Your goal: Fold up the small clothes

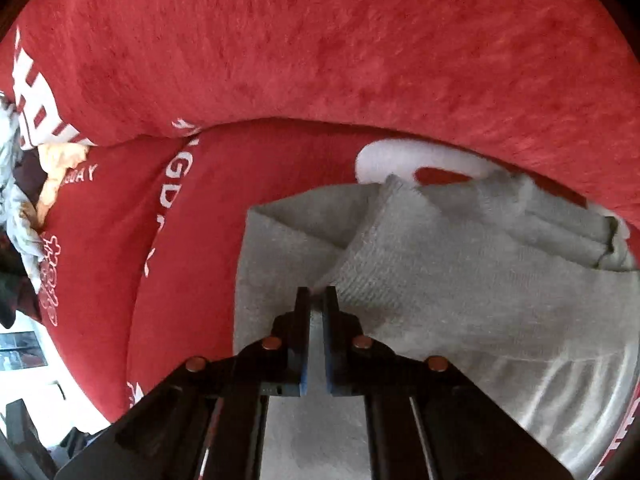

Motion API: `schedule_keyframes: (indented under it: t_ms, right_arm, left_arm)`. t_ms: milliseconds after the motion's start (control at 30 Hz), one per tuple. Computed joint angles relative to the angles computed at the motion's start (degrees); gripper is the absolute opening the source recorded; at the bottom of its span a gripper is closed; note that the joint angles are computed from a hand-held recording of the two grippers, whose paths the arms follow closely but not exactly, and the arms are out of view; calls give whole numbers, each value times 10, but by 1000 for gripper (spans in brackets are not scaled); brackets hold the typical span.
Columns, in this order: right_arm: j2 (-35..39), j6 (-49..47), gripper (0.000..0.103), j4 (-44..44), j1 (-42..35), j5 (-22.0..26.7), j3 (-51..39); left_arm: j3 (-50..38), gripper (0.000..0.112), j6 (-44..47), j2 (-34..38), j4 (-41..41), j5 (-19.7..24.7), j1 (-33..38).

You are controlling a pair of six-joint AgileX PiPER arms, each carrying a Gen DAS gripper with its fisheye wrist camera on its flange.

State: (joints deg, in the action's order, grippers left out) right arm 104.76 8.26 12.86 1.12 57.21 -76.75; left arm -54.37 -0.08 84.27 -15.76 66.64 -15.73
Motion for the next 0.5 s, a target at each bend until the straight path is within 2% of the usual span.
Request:
schedule_keyframes:
  t_ms: [133, 200, 267, 333, 400, 433, 500]
  right_arm:
    - [7, -28, 6, 25, -4, 0, -3]
    - [-8, -73, 7, 75, -20, 13, 6]
    - [-38, -75, 7, 85, -20, 27, 24]
    - [-82, -83, 15, 140, -40, 40, 70]
    - [-126, -90, 43, 201, -65, 50, 127]
    - [-158, -97, 47, 246, -85, 57, 177]
    - [-196, -108, 46, 311, -110, 68, 249]
  left_arm:
    - [5, 102, 10, 4, -15, 1, 11]
    - [0, 102, 13, 11, -19, 4, 15]
    - [-11, 102, 10, 12, -13, 14, 24]
    - [-17, 102, 9, 14, -9, 18, 31]
    - [-17, 102, 26, 25, -22, 21, 53]
    - [-19, 102, 30, 31, -24, 23, 59]
    - [-18, 102, 34, 40, -22, 23, 69]
